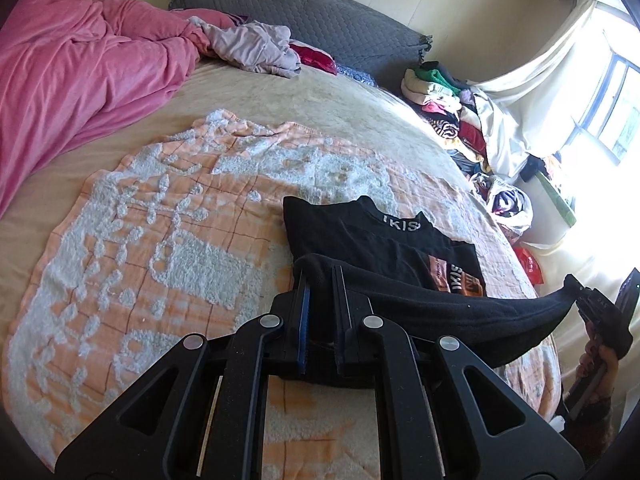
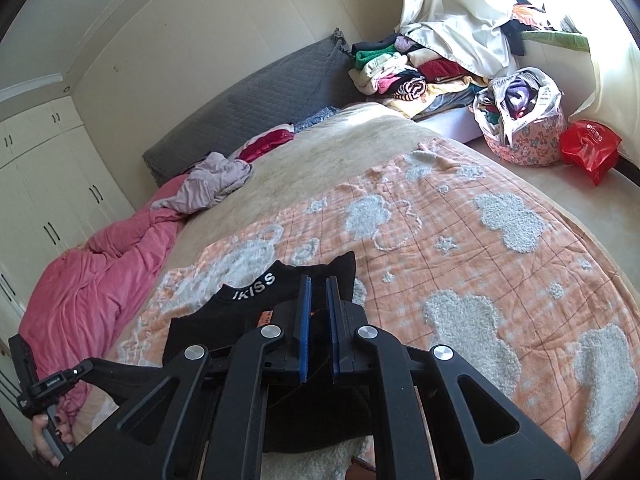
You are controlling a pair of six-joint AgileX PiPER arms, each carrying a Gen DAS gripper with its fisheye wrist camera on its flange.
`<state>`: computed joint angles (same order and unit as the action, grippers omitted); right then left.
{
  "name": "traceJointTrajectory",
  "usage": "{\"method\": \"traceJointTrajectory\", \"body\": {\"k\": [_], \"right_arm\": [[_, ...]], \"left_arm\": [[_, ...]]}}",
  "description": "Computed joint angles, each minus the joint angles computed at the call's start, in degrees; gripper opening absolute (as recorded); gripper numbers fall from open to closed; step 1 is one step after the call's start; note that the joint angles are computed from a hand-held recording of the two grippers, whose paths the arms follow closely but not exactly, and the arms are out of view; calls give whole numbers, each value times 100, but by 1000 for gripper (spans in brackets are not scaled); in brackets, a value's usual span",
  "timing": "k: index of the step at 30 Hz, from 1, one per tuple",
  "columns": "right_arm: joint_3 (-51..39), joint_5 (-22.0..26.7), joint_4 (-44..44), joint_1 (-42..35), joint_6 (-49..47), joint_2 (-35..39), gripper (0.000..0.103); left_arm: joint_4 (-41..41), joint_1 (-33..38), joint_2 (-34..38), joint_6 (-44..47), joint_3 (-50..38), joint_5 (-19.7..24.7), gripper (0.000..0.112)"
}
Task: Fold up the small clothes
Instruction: 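Lift the hem with both grippers and fold it toward the collar, then open both grippers and release the folded hem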
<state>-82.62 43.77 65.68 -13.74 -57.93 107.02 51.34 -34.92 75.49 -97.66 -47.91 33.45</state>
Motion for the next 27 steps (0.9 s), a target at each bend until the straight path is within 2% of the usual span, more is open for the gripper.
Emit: {"method": "traceJointTrajectory", "body": {"k": [4, 8, 13, 15, 16, 19, 21, 24, 27], "right_arm": [[-729, -388, -733, 460, 733, 659, 7], [-1253, -556, -1143, 728, 1239, 1189, 7], [-1554, -598, -1153, 826, 1208, 1642, 7], [-1531, -631, -1066, 824, 1002, 1740, 10], [-1582, -587, -1087, 806, 1016, 1801, 11], [-1788, -378, -1093, 689, 1170, 1966, 20], [-1746, -270, -893, 557, 1002, 1924, 38], [-1583, -180, -706, 379, 763, 1811, 47], [-1522, -94, -855, 239, 742, 1783, 49]], "left_arm": [[-323, 509, 519, 335, -143, -482, 4], [-567, 830, 1011, 637, -324, -780, 4], [-731, 1062, 1382, 845, -422, -1004, 5], [-732, 1092, 1416, 885, -408, -1048, 5], [-725, 1082, 1427, 888, -408, -1035, 9], [-565, 1031, 1358, 657, -302, -1070, 23], [-256, 939, 1233, 237, -167, -1086, 26], [109, 721, 1012, -283, 25, -926, 32], [385, 465, 780, -646, 200, -618, 32]]}}
